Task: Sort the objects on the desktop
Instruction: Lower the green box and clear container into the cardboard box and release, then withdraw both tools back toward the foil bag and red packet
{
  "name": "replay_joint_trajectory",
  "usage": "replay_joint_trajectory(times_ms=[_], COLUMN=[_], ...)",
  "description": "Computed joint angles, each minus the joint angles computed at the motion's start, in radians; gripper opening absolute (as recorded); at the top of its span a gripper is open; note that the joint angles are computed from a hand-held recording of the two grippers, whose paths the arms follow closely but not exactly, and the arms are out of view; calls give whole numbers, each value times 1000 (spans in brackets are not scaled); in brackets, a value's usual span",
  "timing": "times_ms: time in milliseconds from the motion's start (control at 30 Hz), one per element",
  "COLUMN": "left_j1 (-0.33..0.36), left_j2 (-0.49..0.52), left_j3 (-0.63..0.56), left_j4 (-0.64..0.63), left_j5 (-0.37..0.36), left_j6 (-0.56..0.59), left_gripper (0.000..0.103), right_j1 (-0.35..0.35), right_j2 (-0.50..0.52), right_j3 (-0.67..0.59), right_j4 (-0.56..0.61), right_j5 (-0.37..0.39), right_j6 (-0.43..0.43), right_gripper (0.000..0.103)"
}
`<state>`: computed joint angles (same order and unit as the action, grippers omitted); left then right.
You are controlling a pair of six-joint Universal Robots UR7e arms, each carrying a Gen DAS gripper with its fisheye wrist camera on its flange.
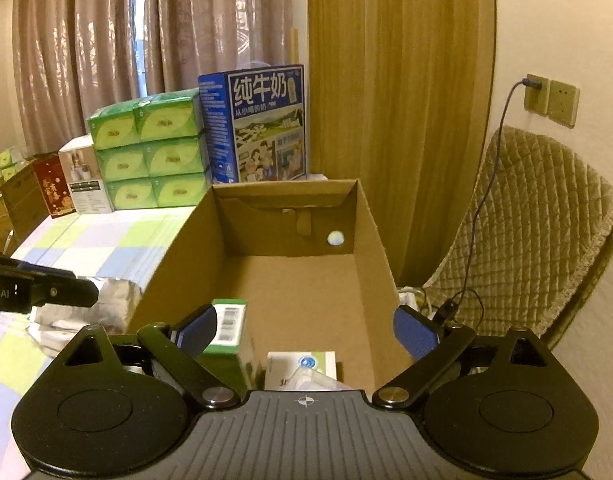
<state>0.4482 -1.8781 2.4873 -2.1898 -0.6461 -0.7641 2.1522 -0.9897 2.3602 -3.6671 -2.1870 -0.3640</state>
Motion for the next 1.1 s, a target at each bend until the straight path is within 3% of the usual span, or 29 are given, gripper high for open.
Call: replay_joint_trajectory(times_ms=[367,500,633,800,1100], left_j1=[-209,-301,-404,-531,-763], left_j2=[-242,-316,-380,-445,-553], left_j3=[-31,-64,-97,-135,-171], left_j4=[597,846,1091,1355,1702], left_j5=[8,-13,-60,-136,-328], left_j6=[-390,-561,-733,-935,-1210], left_gripper=[34,42,50,68,93], right_j1=[152,204,245,280,317], right_j2=[-40,-30,-14,20,85], right_j3=[35,32,26,15,-9], right_j4=[101,136,164,182,204], right_j5=[-37,-37,-29,-15,27], right_j6=[122,155,186,210,238], right_gripper=[101,101,101,101,101])
